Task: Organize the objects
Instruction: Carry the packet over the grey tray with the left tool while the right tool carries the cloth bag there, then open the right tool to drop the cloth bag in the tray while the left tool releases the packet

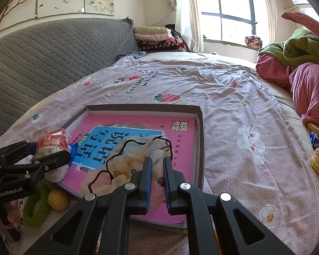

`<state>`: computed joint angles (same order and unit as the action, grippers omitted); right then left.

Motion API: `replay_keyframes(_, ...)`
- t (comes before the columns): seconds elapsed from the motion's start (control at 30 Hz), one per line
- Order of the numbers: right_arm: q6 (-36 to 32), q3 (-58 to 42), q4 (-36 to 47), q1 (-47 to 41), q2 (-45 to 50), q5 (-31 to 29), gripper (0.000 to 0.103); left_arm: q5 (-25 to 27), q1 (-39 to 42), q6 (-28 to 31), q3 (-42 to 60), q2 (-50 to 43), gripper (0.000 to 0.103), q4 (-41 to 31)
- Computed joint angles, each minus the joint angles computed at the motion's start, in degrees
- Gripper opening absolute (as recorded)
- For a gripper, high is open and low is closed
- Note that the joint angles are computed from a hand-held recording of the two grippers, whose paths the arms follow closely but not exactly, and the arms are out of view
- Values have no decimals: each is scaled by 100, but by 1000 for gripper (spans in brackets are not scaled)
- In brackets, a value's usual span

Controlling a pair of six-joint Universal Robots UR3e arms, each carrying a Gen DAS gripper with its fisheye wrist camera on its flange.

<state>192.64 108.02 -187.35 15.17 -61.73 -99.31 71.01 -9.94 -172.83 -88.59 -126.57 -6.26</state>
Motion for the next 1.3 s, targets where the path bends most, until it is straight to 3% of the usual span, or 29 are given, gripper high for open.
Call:
replay_keyframes(0.37,-15,-364,603,229,210,-706,11,26,-40,4,218,-127,60,-187)
replay_keyframes(0.87,140,-312,785,157,186,-654,17,88,-134,58,633,-336,61,-620)
replay_keyframes(0.97,119,-289,763,179,161,-674,23,92,-167,103,823,-403,60,-875)
replay_keyframes(1.03,91,-282,744,220,151,-739,36,132,-192,155,909,-437,61,-978)
replay_keyframes(1.3,45,-304,758,286,123,-784,42,185,-231,245,1003,-479,61,-1119)
